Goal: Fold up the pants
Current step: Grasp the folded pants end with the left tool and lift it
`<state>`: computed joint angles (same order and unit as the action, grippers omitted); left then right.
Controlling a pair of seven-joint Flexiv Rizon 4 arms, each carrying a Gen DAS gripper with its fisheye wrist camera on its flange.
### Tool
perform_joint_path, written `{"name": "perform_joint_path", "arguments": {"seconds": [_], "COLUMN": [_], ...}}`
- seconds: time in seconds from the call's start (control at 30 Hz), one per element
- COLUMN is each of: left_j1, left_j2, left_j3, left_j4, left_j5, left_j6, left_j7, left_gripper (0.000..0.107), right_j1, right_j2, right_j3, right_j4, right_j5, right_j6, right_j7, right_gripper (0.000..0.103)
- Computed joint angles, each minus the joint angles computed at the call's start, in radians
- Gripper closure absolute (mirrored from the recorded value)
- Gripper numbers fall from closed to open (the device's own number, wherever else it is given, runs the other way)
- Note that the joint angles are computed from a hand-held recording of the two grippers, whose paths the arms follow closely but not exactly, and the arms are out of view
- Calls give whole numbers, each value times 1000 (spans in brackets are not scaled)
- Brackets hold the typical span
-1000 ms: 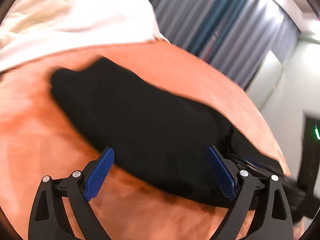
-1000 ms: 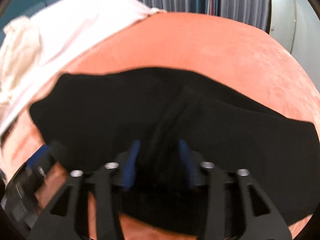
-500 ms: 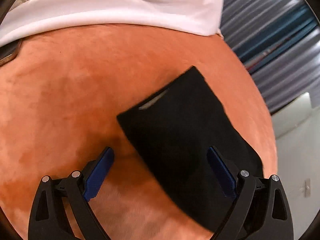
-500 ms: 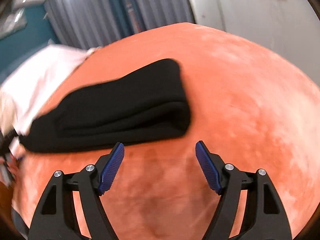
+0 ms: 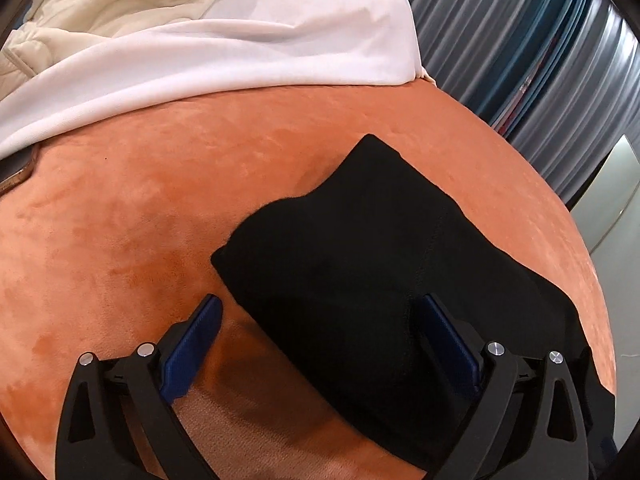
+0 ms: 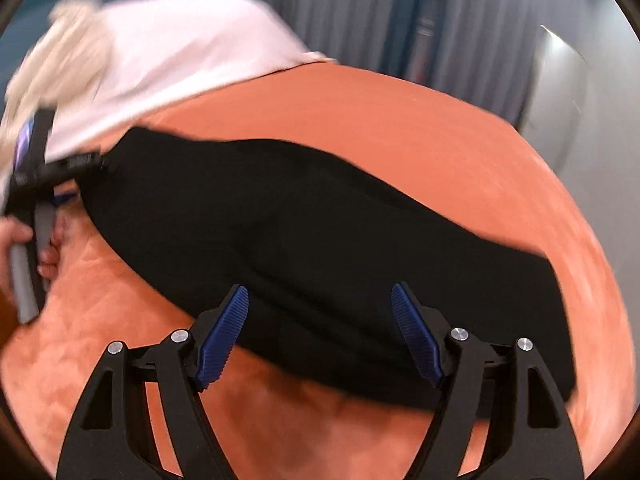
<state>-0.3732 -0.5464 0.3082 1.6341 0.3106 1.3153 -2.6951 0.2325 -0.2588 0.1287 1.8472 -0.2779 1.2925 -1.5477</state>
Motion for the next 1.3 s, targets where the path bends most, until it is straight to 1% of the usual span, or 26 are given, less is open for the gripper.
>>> {"name": "perform_joint_path", "arguments": {"seconds": [0.03,0.07,0.1,0.13,0.17,0.2,0.23,0.33,0.4,0.43,0.47,0.5,0.53,0.57,0.6,0.67,0.77,0.83,0.87,0.9,0.93,0.97,1.07,1.13,1.23,1.3], "left_j1": [-4,5,-4,-9,-7,-15,-21,-35,-40,-40,-40,-38,-37,-30,-29,-20,-19,-17,-33,-46,-39,-34,-123,-166,-218,-230], "left_j2": [2,25,21,22,18,18,18,14,11,12,13,14,15,17,17,17,18,21,22,24,29,32,35,26,-27,-82], "left_j3": [5,1,15,20,22,30,37,52,56,56,55,54,52,47,47,38,28,19,32,45,28,12,43,26,-62,-138], "left_j4": [7,47,54,58,57,61,64,66,63,64,66,69,72,82,90,106,96,72,54,40,31,15,-119,-216,-401,-505], "left_j5": [6,36,19,22,21,23,25,22,16,13,10,7,4,-3,-10,-31,-78,-96,-90,-76,-72,-82,38,108,171,170], "left_j6": [11,34,48,54,60,69,77,92,88,87,88,91,99,118,133,165,122,58,29,11,7,-12,-104,-165,-248,-295], "left_j7": [-8,-27,-14,-19,-18,-24,-30,-38,-33,-31,-29,-26,-26,-25,-25,-10,34,59,44,23,24,38,-20,-6,80,166], "left_gripper": [10,10,10,10,9,9,9,9,9,9,9,9,9,9,9,9,9,13,20,45,85,91,94,94,93,93], "right_j1": [42,57,67,56,54,57,54,11,22,44,64,76,66,32,-11,-43,-90,-126,-136,-169,-175,-184,-218,-222,-227,-232], "right_j2": [-31,-53,-85,-114,-118,-129,-139,-178,-198,-216,-219,-211,-196,-183,-148,-60,74,162,195,248,274,297,319,313,273,267], "right_j3": [-39,-55,-55,-29,-26,-32,-30,46,55,41,18,-2,11,54,99,103,70,30,17,11,-19,-30,-76,-103,-115,-104], "right_j4": [-13,-29,-60,-103,-114,-137,-165,-292,-326,-334,-316,-277,-264,-264,-238,-138,21,126,167,225,251,273,300,280,223,221], "right_j5": [-88,-123,-138,-101,-86,-79,-62,88,108,88,65,28,57,116,198,263,308,316,311,324,334,333,328,413,549,548], "right_j6": [-4,-14,-47,-95,-106,-121,-139,-211,-245,-269,-247,-177,-158,-159,-136,-64,10,35,41,37,29,20,3,-28,-57,-46], "right_j7": [36,47,47,27,36,56,69,25,-4,-2,11,40,30,-1,-30,-29,-19,9,26,32,34,41,57,13,-89,-118], "right_gripper": [32,37,43,55,73,80,82,83,83,76,71,66,50,37,33,24,20,18,18,18,18,18,17,16,11,8]}}
